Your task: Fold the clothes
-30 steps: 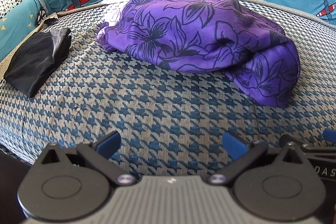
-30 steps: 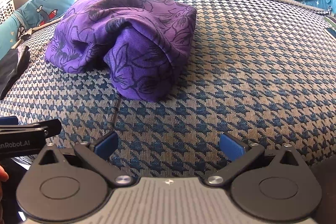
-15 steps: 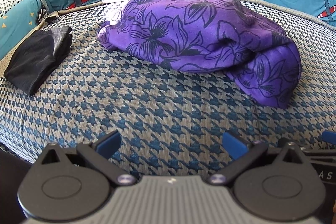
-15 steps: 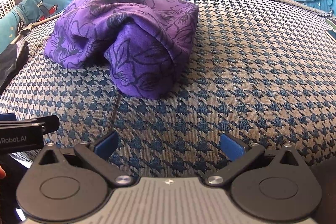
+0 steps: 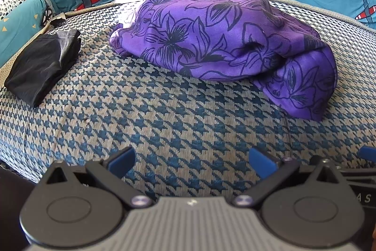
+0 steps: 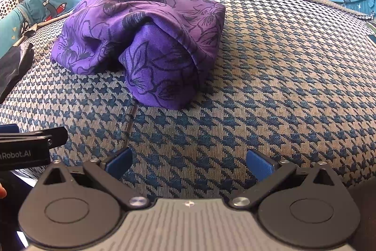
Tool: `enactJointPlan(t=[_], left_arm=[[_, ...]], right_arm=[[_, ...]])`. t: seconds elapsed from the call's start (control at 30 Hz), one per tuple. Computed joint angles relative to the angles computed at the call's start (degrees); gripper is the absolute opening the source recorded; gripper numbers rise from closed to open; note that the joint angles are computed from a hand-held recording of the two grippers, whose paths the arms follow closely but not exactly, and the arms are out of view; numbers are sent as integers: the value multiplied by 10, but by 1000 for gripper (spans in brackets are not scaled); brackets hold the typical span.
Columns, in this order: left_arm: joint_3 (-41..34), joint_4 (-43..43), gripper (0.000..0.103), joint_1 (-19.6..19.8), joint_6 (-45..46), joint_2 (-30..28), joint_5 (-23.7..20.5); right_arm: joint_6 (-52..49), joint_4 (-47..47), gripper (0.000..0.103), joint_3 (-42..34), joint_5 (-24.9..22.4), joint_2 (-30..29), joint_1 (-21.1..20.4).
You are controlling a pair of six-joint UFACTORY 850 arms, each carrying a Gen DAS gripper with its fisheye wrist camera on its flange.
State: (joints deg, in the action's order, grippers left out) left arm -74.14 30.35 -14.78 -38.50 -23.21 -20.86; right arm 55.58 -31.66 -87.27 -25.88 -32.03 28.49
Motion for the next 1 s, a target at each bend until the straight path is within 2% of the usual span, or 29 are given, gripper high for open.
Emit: enactJointPlan(t=[1.0], left_arm=[[1,-2,103,1,0,-1,-1]], right_arm=[[-20,13,103,-3,0,-2,-1]])
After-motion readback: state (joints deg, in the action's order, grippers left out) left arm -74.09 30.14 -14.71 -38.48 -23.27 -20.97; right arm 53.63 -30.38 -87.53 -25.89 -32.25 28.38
